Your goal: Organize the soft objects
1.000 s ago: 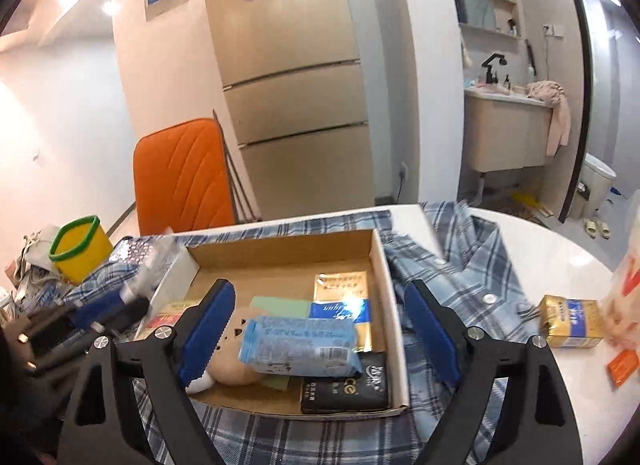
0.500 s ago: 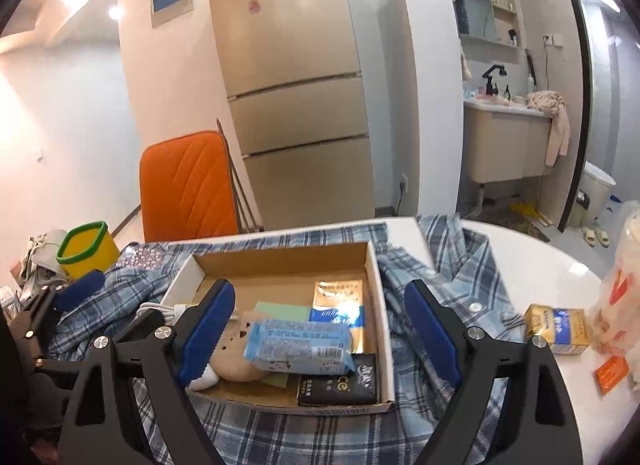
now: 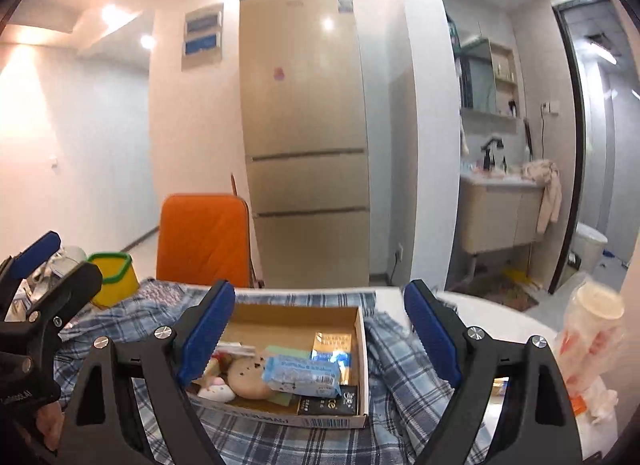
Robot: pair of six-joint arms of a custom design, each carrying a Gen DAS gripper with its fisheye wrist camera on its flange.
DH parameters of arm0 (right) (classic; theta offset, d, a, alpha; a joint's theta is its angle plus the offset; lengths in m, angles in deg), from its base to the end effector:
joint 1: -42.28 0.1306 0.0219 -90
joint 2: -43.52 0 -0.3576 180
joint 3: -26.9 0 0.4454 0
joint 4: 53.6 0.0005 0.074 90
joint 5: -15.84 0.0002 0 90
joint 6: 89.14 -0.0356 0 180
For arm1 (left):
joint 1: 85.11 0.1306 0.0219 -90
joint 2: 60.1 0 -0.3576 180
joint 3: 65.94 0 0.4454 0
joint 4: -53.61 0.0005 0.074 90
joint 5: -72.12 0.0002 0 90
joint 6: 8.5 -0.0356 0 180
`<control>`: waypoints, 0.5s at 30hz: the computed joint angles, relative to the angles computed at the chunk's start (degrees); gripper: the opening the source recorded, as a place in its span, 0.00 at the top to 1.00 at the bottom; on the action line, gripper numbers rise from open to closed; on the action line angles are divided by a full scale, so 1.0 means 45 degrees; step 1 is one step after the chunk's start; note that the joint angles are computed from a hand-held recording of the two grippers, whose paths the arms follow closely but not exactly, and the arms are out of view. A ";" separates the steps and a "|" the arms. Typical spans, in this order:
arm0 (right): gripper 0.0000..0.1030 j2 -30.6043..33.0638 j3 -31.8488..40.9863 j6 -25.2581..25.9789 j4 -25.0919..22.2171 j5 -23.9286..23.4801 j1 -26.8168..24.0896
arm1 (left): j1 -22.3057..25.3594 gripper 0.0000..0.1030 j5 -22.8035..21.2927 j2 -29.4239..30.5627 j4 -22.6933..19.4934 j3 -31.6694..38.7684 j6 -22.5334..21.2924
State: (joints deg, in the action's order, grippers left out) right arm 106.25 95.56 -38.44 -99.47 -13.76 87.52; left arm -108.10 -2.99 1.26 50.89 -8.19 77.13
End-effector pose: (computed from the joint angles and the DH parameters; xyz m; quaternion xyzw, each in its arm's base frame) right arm 0.2837 0.2414 0.4355 0.1720 0.7931 -0.0913 0.5772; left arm 0.3670 -0.1662 0.4043 0.2587 0.6974 -0.2023 0.6370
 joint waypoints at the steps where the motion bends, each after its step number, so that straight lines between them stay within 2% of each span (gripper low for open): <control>1: 0.14 -0.0121 -0.0026 0.0216 0.0150 0.0454 0.0289 | 0.0063 0.01 0.0046 -0.0162 0.0042 -0.0078 0.0072; 3: 0.09 -0.0210 0.0002 0.0362 0.0196 0.1021 0.0650 | 0.0235 0.01 0.0205 -0.0525 0.0128 -0.0284 0.0202; 4: 0.00 -0.0317 -0.0051 0.0373 0.0261 0.1273 0.0860 | 0.0326 0.01 0.0280 -0.0775 0.0151 -0.0476 0.0225; 7: 0.00 -0.0668 -0.0368 0.0166 0.0554 0.1942 0.1379 | 0.0506 0.01 0.0270 -0.1312 0.0345 -0.0937 0.0267; 15: 0.00 -0.0587 -0.0564 -0.0029 0.0258 0.3564 0.2591 | 0.0751 0.01 0.0171 -0.1851 0.0490 -0.1712 0.0266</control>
State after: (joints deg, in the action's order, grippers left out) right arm 103.61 93.02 -38.57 -98.31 2.28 99.18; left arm -104.72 -2.22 -7.07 53.10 -15.89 78.33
